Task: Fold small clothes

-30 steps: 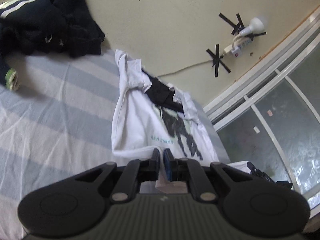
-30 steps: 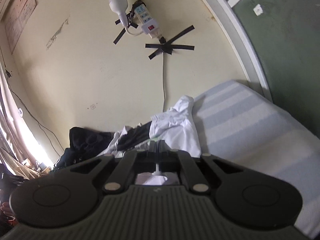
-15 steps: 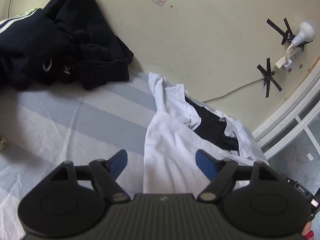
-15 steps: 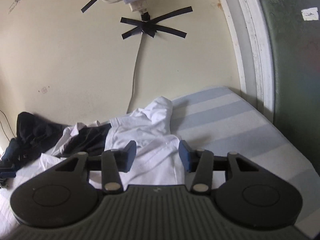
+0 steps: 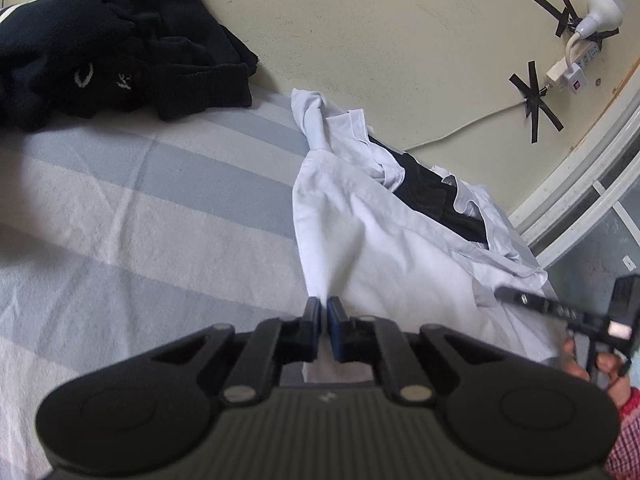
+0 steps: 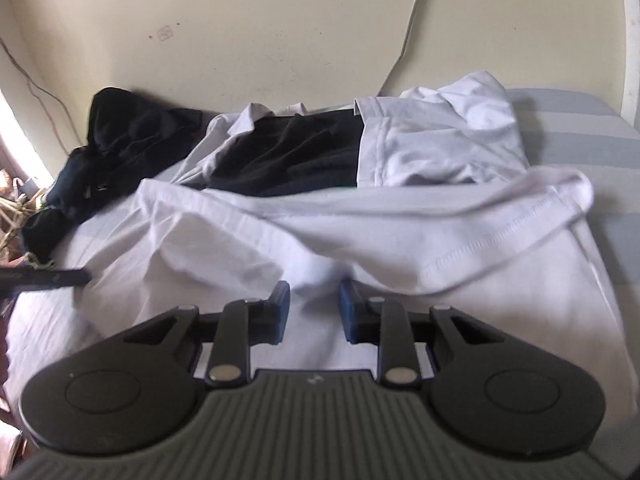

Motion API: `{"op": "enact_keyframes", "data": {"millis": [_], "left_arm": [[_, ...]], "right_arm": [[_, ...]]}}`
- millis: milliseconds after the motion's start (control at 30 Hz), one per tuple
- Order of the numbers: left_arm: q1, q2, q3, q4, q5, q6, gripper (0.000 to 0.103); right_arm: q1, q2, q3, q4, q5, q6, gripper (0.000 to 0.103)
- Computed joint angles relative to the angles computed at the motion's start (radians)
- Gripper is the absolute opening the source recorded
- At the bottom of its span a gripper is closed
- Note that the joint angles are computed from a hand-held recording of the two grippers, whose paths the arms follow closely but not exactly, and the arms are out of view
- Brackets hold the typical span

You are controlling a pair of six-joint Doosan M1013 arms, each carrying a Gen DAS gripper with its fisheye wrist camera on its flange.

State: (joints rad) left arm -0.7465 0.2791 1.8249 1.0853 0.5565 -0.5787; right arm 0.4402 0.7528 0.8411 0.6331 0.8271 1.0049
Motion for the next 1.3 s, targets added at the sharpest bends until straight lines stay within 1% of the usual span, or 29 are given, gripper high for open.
{"op": "enact_keyframes", "data": {"millis": [33, 100, 167, 200, 267, 367, 467, 533, 567, 633, 667, 700, 733, 767, 800, 833, 867, 900, 933, 967, 1000, 1033, 1067, 1100, 1133, 1167, 1200, 1233, 1300], "left_arm": [[0.000, 0.003, 0.000, -0.008, 0.000, 0.004, 0.006], [-0.001, 0.005, 0.000, -0.025, 0.001, 0.008, 0.007], [-0.005, 0.001, 0.004, -0.015, 0.005, 0.000, 0.010], [-0.008, -0.002, 0.006, -0.010, 0.008, 0.006, 0.014], [-0.010, -0.007, 0.012, 0.001, 0.008, 0.010, 0.033], [-0.005, -0.009, 0.018, 0.022, -0.021, 0.000, 0.039], [-0.004, -0.005, 0.010, 0.017, -0.021, 0.023, 0.042], [-0.004, -0.005, 0.001, 0.026, 0.002, 0.032, 0.042], [-0.006, -0.008, -0.002, 0.042, 0.018, 0.028, 0.042], [-0.008, -0.016, -0.006, 0.081, 0.048, 0.007, 0.042], [-0.010, -0.022, -0.005, 0.103, 0.055, -0.013, 0.044], [-0.012, -0.027, -0.003, 0.122, 0.061, -0.028, 0.044], [-0.015, -0.030, -0.002, 0.131, 0.069, -0.033, 0.045], [-0.017, -0.033, -0.001, 0.132, 0.076, -0.030, 0.045], [-0.019, -0.035, 0.000, 0.127, 0.082, -0.024, 0.045], [-0.020, -0.036, 0.001, 0.120, 0.084, -0.022, 0.045], [-0.019, -0.036, 0.001, 0.117, 0.082, -0.025, 0.045], [-0.015, -0.034, -0.001, 0.119, 0.076, -0.035, 0.045], [-0.010, -0.030, -0.005, 0.126, 0.070, -0.047, 0.045], [-0.005, -0.025, -0.013, 0.129, 0.064, -0.051, 0.045], [0.000, -0.016, -0.025, 0.131, 0.055, -0.049, 0.045], [0.005, -0.008, -0.036, 0.136, 0.044, -0.041, 0.045], [0.008, 0.000, -0.049, 0.135, 0.034, -0.025, 0.045], [0.012, 0.007, -0.062, 0.125, 0.021, -0.003, 0.045], [0.015, 0.014, -0.073, 0.121, 0.002, 0.020, 0.045], [0.018, 0.021, -0.084, 0.123, -0.016, 0.041, 0.045], [0.020, 0.030, -0.097, 0.121, -0.029, 0.066, 0.045], [0.025, 0.042, -0.112, 0.109, -0.046, 0.097, 0.045], [0.042, 0.072, -0.150, 0.044, -0.106, 0.187, 0.045]], "right_arm": [[0.013, 0.025, -0.038, -0.031, -0.051, 0.015, 0.029], [0.038, 0.073, -0.119, -0.145, -0.147, 0.124, 0.032], [0.042, 0.120, -0.212, -0.196, -0.128, 0.216, 0.032], [0.038, 0.126, -0.229, -0.176, -0.112, 0.221, 0.032], [0.025, 0.089, -0.167, -0.086, -0.137, 0.134, 0.032], [-0.004, 0.002, -0.012, 0.083, -0.181, -0.034, 0.032], [-0.026, -0.055, 0.082, 0.158, -0.152, -0.098, 0.032], [-0.024, -0.069, 0.098, 0.128, -0.107, -0.102, 0.032], [-0.019, -0.077, 0.110, 0.091, -0.111, -0.105, 0.032], [0.006, -0.089, 0.133, -0.036, -0.182, -0.115, 0.035], [0.019, -0.088, 0.137, -0.104, -0.223, -0.123, 0.040], [0.028, -0.087, 0.142, -0.175, -0.259, -0.124, 0.051], [0.033, -0.082, 0.139, -0.245, -0.282, -0.110, 0.052], [0.035, -0.069, 0.120, -0.310, -0.267, -0.082, 0.052], [0.032, -0.048, 0.082, -0.336, -0.210, -0.070, 0.036], [0.025, -0.036, 0.058, -0.309, -0.162, -0.083, 0.004], [0.015, -0.031, 0.045, -0.237, -0.135, -0.124, 0.003], [0.017, -0.032, 0.046, -0.218, -0.160, -0.139, 0.003], [0.026, -0.035, 0.053, -0.239, -0.225, -0.134, 0.003], [0.032, -0.027, 0.038, -0.248, -0.260, -0.119, 0.003], [0.036, -0.006, -0.002, -0.248, -0.262, -0.088, 0.003], [0.039, 0.021, -0.052, -0.270, -0.241, -0.054, 0.005], [0.047, 0.048, -0.101, -0.344, -0.215, -0.009, 0.008], [0.058, 0.082, -0.161, -0.452, -0.157, 0.045, 0.017], [0.062, 0.097, -0.188, -0.508, -0.119, 0.065, 0.021], [0.060, 0.090, -0.174, -0.511, -0.125, 0.055, 0.021], [0.053, 0.065, -0.126, -0.477, -0.166, 0.032, 0.023], [0.045, 0.038, -0.080, -0.430, -0.205, 0.018, 0.026], [0.027, -0.005, -0.008, -0.288, -0.253, -0.034, 0.027]]}}
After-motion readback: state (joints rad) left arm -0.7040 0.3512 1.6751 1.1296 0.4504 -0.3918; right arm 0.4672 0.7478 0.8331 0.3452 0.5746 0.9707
